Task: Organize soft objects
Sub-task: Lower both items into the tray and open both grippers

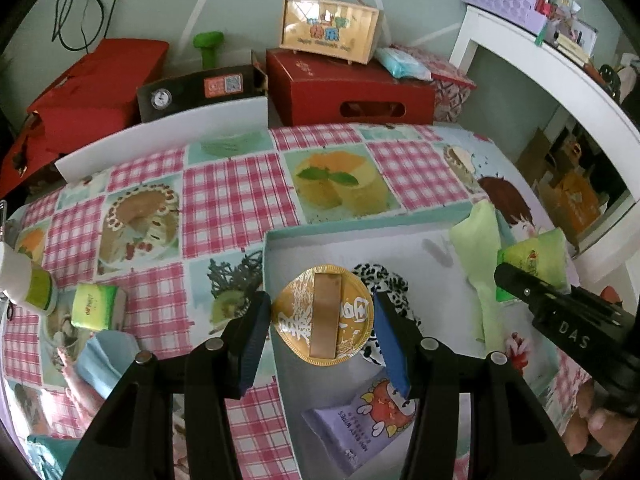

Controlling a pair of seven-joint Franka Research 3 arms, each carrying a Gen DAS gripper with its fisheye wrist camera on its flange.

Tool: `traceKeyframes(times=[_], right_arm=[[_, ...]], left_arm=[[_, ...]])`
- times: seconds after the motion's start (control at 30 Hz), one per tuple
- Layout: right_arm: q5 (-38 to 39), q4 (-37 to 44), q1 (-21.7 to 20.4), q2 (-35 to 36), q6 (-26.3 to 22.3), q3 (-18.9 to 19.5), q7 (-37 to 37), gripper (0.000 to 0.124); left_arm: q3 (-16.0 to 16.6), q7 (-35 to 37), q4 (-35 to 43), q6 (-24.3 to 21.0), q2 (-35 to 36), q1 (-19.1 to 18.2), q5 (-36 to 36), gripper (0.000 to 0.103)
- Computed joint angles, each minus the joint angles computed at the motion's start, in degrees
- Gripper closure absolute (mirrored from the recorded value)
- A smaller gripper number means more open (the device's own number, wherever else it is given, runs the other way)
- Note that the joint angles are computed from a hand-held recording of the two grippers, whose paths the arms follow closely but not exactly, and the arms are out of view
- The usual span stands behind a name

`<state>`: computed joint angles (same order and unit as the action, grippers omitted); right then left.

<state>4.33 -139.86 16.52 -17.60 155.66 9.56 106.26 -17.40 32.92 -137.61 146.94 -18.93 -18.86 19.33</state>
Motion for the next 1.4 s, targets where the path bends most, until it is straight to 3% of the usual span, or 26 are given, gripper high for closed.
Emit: traceKeyframes(times=[0.53,0.73,0.8,0.93,1.03,1.4], right_arm=[[4.95,2.47,3.64,6.2,-1.14,-1.02,-5.6,0.093],[2.87,2.75,3.19,6.25,-0.99,-0.59,-3.89,0.092],[2.1,2.8,2.87,6.08,-1.09,-0.54,-2.83,0.092],[2.5,2.79,2.94,5.89,-1.15,-0.88,-2.56,0.087],[1.63,2.77,2.6,5.7,-0.95,-0.63,-1.68,0.076],[0.81,2.81,2.63,5.63,-1.16,-0.55,-1.01,0.074]], left_arm=[[0.43,0.58,1.81,0.14,6.74,-0.55,-1.0,0.049],[0.84,2.24,2.09,-0.34,6.35,-0.98,-2.43,0.047],[0.79,2.46,2.12,-0.59,5.88,-0.92,-2.44,0.04],[0.49,2.44,2.28,-1.53,4.79,-0.7,-1.62,0.04],[0.52,2.12,2.05,-1.9,3.93,-0.49,-1.37,0.04],[0.67,0.33,0.91,-2.77,1.96,0.45,-1.19,0.04]])
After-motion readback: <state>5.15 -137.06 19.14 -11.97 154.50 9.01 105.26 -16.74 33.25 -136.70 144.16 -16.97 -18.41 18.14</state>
